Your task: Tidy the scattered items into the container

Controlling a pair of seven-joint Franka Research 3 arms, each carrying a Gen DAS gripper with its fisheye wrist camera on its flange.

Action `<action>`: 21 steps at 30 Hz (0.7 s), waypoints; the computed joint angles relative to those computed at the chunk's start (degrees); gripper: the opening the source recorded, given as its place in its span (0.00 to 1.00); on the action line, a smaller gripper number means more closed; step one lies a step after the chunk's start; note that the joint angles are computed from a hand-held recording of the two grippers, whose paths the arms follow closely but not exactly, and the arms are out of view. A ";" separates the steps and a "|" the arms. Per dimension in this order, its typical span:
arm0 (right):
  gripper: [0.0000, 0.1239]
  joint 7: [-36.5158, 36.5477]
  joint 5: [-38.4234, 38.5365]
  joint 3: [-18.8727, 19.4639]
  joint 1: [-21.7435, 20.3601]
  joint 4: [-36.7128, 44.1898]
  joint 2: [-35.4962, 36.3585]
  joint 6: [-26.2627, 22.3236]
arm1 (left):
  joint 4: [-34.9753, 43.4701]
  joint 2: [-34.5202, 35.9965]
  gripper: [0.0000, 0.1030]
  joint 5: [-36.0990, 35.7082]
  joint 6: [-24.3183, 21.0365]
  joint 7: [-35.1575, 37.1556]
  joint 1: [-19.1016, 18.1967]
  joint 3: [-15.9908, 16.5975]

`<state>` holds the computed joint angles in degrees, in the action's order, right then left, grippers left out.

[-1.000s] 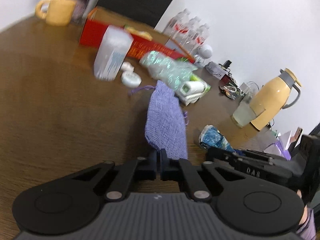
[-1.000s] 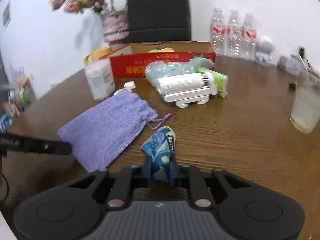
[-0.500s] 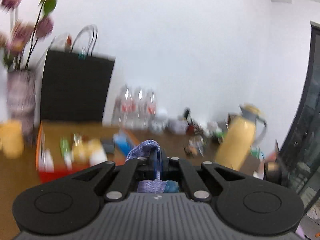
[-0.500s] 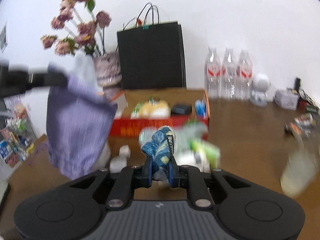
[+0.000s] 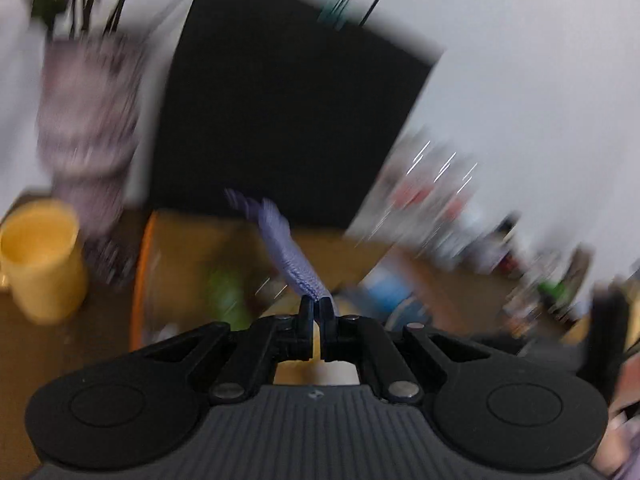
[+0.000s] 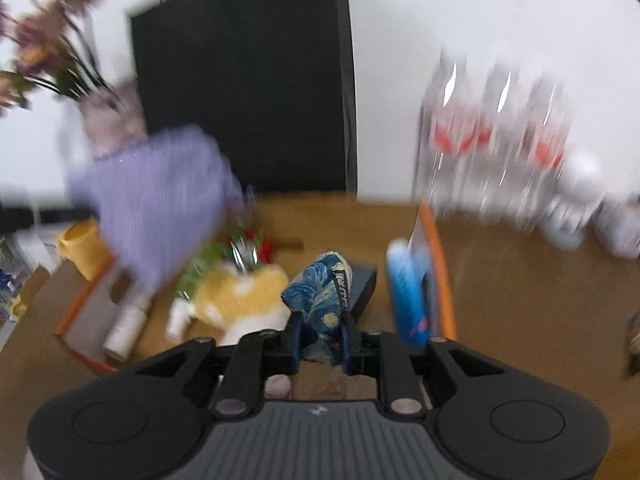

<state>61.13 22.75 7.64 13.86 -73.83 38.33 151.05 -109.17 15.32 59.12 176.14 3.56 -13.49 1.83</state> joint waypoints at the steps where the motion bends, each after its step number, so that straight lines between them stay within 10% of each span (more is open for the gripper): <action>1: 0.23 2.39 -1.32 -1.30 0.95 2.95 2.01 -2.90 | -0.68 0.80 0.04 -5.42 -1.91 5.29 2.32 -2.85; 5: 0.53 7.87 -3.23 -2.23 1.24 12.18 7.40 -13.33 | -1.26 0.74 0.23 -13.44 -10.19 13.56 3.01 -4.98; 7: 0.56 9.59 -3.67 -2.04 0.83 17.38 9.70 -19.60 | -1.08 0.55 0.66 -14.21 -13.32 14.88 2.48 -5.01; 10: 0.59 11.55 -4.13 -2.03 0.40 22.60 11.39 -26.67 | -2.16 -0.14 0.71 -17.26 -13.20 18.75 3.27 -6.49; 17: 0.69 12.03 -1.75 -1.78 -1.34 9.20 0.69 -22.04 | -4.09 -5.17 0.75 -18.03 -16.34 18.31 1.58 -7.45; 21: 0.70 9.51 -0.71 -2.13 -1.87 -3.03 -8.68 -18.18 | -6.56 -9.53 0.99 -15.35 -17.82 15.95 0.57 -9.36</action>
